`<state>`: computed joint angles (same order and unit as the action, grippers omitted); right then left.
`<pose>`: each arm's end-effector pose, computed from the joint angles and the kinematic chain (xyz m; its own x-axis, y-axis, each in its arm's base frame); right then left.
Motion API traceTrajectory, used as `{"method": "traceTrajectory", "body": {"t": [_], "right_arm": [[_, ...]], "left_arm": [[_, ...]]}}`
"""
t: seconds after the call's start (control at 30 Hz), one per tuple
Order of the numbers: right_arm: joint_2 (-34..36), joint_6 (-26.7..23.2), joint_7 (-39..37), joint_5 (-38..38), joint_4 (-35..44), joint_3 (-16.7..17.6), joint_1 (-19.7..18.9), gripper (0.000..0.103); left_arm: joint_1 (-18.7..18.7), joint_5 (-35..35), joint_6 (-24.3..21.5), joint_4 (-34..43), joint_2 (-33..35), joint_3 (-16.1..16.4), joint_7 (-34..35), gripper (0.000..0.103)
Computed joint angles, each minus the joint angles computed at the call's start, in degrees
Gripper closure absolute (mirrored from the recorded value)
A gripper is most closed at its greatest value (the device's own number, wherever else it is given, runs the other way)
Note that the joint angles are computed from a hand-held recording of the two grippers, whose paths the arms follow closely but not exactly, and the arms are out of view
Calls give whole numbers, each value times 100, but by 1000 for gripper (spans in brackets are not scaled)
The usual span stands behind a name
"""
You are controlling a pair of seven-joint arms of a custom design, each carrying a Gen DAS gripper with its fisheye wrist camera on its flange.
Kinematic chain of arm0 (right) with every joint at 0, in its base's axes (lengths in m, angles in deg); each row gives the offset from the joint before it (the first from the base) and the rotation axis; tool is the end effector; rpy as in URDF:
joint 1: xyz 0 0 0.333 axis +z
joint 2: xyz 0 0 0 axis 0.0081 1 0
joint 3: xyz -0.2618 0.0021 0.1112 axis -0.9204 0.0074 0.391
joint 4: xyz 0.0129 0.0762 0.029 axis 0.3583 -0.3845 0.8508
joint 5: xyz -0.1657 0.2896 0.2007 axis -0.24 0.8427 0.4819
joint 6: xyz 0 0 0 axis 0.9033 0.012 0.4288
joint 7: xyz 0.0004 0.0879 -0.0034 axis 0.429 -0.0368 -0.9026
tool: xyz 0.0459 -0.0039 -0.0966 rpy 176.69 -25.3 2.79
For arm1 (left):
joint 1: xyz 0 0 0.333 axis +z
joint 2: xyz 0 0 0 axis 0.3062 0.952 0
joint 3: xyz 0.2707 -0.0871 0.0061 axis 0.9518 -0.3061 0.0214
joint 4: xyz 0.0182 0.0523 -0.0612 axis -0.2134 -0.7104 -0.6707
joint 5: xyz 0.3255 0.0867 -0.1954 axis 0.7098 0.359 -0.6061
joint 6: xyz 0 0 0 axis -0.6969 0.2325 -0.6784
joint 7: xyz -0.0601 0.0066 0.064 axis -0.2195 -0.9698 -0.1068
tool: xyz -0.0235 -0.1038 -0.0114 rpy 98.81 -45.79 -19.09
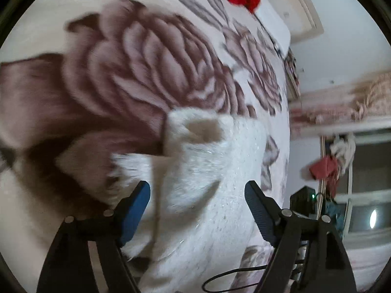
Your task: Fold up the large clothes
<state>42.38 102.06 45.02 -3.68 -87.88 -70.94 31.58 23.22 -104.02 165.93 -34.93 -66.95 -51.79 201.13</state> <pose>0.3903 0.1752 0.3912 -0.6713 -0.4542 -0.5858 -0.6548 0.7337 0.1814 0.6334 -0.0916 0.3953 -0.2110 -0.7000 0.6822 -0.9670 0.2513 -0.0413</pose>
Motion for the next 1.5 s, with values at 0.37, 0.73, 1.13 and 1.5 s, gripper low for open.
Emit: {"method": "traceTrajectory", "body": {"t": [0.37,0.73,1.13,1.5], "right_arm": [[671,-256,-100,-57,621,235,-199,32],[1018,-1473,1078,-1946,1539,773,-877,32],[2547,-2831,384,-2601,3934,828,-853,80],[5435,-5052,38,-2905,7091,1155,-1089,81]], "left_arm": [[-456,7,2321,-1608,-1148,-49,903,95],[-200,830,1073,-620,-623,164,-176,72],[-961,2103,1785,-1352,-698,38,-34,72],[-740,1505,1924,-1446,-492,-27,511,71]]}}
